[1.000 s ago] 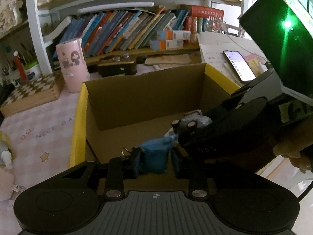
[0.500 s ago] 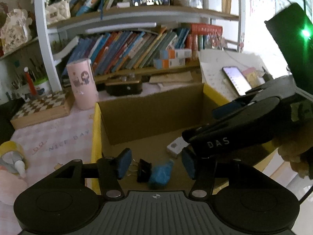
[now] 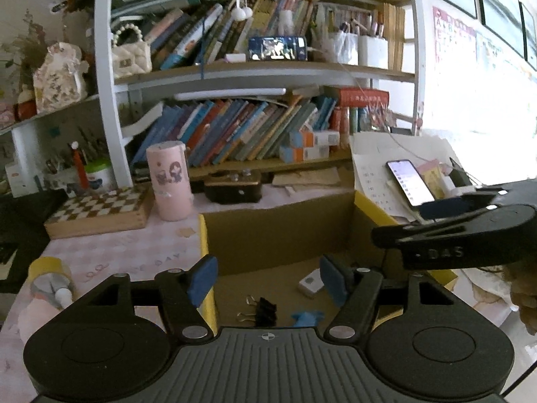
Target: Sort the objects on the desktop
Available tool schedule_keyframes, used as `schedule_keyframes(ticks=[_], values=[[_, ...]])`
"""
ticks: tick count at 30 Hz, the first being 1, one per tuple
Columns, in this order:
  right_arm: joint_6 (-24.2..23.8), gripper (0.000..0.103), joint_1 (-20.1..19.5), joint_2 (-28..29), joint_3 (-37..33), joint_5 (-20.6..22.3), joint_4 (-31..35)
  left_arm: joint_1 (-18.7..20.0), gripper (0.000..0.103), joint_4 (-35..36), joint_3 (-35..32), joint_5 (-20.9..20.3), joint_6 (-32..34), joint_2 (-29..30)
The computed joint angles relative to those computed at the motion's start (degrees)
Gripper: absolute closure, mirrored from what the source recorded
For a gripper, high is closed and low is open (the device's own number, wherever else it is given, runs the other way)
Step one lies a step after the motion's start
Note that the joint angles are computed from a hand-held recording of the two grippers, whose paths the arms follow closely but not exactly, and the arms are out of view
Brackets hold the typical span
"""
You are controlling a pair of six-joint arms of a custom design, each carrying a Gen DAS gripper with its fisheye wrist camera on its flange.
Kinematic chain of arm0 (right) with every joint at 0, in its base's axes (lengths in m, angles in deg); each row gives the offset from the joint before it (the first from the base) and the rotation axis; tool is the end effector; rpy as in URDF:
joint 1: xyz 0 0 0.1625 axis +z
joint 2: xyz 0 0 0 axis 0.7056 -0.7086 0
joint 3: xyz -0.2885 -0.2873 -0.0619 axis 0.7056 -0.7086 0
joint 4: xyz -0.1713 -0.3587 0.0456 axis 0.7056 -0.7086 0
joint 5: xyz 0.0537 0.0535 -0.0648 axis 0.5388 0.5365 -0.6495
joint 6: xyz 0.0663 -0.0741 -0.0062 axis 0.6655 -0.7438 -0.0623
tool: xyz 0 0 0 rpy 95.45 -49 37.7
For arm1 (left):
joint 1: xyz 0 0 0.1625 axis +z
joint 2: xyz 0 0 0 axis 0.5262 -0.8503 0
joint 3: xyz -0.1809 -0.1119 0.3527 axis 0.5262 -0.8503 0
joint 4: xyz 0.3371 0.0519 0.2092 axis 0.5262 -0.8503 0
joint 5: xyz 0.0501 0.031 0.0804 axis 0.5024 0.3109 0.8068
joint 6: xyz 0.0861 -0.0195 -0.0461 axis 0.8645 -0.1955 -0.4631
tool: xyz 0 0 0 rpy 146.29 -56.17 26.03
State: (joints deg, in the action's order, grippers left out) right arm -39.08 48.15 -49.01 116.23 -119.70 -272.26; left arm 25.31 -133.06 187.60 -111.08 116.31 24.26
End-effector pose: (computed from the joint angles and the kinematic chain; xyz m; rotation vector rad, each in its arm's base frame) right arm 0.1241 -0.6186 0.1550 0.4886 -2.1048 1.1606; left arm -0.1860 -0.6250 0.0686 1.0263 2.2189 -1.0805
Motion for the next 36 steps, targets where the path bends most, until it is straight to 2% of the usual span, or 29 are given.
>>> schedule_keyframes(ticks=[6, 9, 14, 24, 36], values=[[0.7, 0.036, 0.5, 0.2, 3.2, -1.1, -6.1, 0.1, 0.032, -2.0, 2.4, 0.1, -0.3, -1.7], [2.0, 0.037, 0.9, 0.5, 4.4, -2.1, -8.7, 0.4, 0.029, -2.9, 3.5, 1.0, -0.9, -2.4], [5.2, 0.037, 1.7, 1.8, 5.9, -5.2, -12.5, 1.4, 0.028, -3.1, 6.0, 1.2, -2.7, -4.5], [9.8, 0.037, 4.8, 6.6, 8.1, -12.9, -18.3, 3.7, 0.028, -2.6, 12.1, -0.2, -1.5, -9.4], [16.9, 0.037, 10.1, 13.7, 7.8, -20.9, -19.1, 7.6, 0.028, 0.4, 18.4, -0.9, 0.6, -15.9]])
